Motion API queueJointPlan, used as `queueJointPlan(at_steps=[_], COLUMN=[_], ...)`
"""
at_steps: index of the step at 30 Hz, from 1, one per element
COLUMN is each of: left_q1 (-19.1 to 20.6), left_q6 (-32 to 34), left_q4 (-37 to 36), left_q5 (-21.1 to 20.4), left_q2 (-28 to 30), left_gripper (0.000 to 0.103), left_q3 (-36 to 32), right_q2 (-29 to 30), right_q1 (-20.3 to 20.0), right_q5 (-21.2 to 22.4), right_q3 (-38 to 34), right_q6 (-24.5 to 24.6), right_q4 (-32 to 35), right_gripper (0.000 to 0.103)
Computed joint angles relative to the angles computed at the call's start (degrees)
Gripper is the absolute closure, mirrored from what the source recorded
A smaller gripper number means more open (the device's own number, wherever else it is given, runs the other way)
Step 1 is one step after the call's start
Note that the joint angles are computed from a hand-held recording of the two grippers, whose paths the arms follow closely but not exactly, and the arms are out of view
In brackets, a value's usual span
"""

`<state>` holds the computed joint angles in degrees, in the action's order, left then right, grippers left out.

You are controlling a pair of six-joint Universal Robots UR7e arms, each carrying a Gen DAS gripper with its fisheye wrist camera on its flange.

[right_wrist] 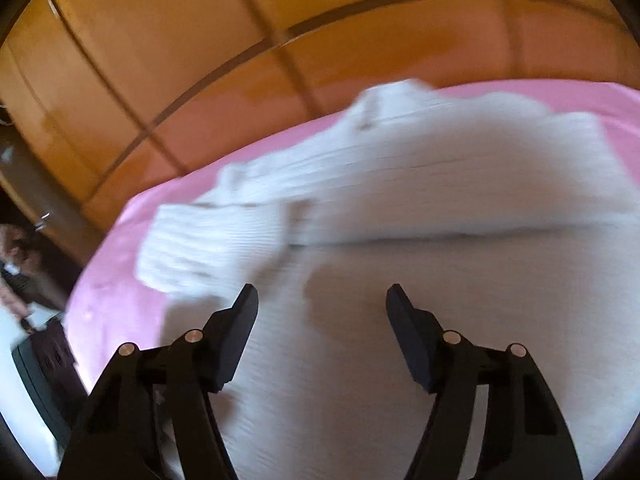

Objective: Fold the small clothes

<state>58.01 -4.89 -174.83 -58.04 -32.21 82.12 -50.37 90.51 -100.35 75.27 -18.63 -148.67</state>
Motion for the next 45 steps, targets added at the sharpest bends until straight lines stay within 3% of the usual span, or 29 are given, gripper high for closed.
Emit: queueJointPlan(at_steps=[5, 6, 7, 8, 9, 13, 17, 21, 27, 31, 34, 37, 39, 42, 43, 45], left_q1=[-0.09, -0.05, 0.08, 0.2, 0.29, 0.49, 0.42, 0.37, 0.4, 0.11, -0.42, -0.32, 0.62, 4.01, 4.57, 5.77], left_q6=[1.68, 1.73, 1.83, 1.91, 2.03, 2.18, 2.37, 2.56, 2.46, 1.68, 0.56, 1.16, 0.25, -9.63, -11.48, -14.73], left_q4=[-2.18, -2.27, -2.36, -2.66, -2.94, -3.35, -3.51, -3.73, -3.72, -1.55, 1.76, -0.08, 2.42, 8.48, 8.15, 8.52], left_q5=[0.85, 0.81, 0.63, 0.36, 0.16, -0.56, -0.34, -0.06, -0.05, 0.85, 1.35, 1.63, -0.04, -10.82, -12.11, -14.51], left_q2=[0.37, 0.36, 0.65, 0.63, 0.63, 0.61, 0.49, 0.44, 0.53, 0.48, -0.35, -0.69, -0.44, 0.49, 1.21, 2.95], left_gripper=[0.044, 0.044, 0.044, 0.044, 0.044, 0.042, 0.042, 0.042, 0.042, 0.042, 0.042, 0.042, 0.042, 0.042, 0.042, 0.033], left_q3=[0.89, 0.92, 0.55, 0.66, 0.8, 0.88, 1.18, 1.54, 1.63, 1.06, 0.35, -1.44, -4.38, -11.51, -13.19, -17.29], right_q2=[8.15, 9.45, 10.86, 11.46, 11.63, 8.82, 6.63, 5.96, 5.37, 5.21, 5.07, 4.78, 4.64, 3.7, 3.7, 3.45], right_q1=[2.14, 2.69, 3.71, 4.37, 4.79, 7.0, 7.92, 7.48, 3.3, -1.04, -3.9, -5.68, -6.25, -6.45, -6.14, -6.12], right_q5=[-2.55, -3.88, -7.08, -8.66, -8.58, -6.93, -4.14, -4.45, -10.09, -13.37, -13.2, -11.24, -10.12, -8.83, -8.76, -8.34], right_q3=[-9.94, -11.56, -12.99, -13.83, -14.54, -11.74, -12.51, -15.39, -18.13, -18.91, -18.89, -18.97, -19.06, -17.84, -17.81, -18.3], right_q6=[-1.04, -1.8, -3.31, -4.73, -6.1, -14.58, -15.75, -15.45, -10.24, -1.81, 2.9, 5.71, 6.22, 6.54, 6.76, 6.4], right_q4=[7.33, 8.38, 8.28, 8.46, 9.19, -0.16, -4.87, -7.66, -8.61, -3.88, -0.7, 1.24, 1.68, 1.56, 1.68, 2.64], right_gripper=[0.043, 0.055, 0.079, 0.094, 0.097, 0.097, 0.097, 0.097, 0.097, 0.097, 0.097, 0.097, 0.097, 0.097, 0.097, 0.097])
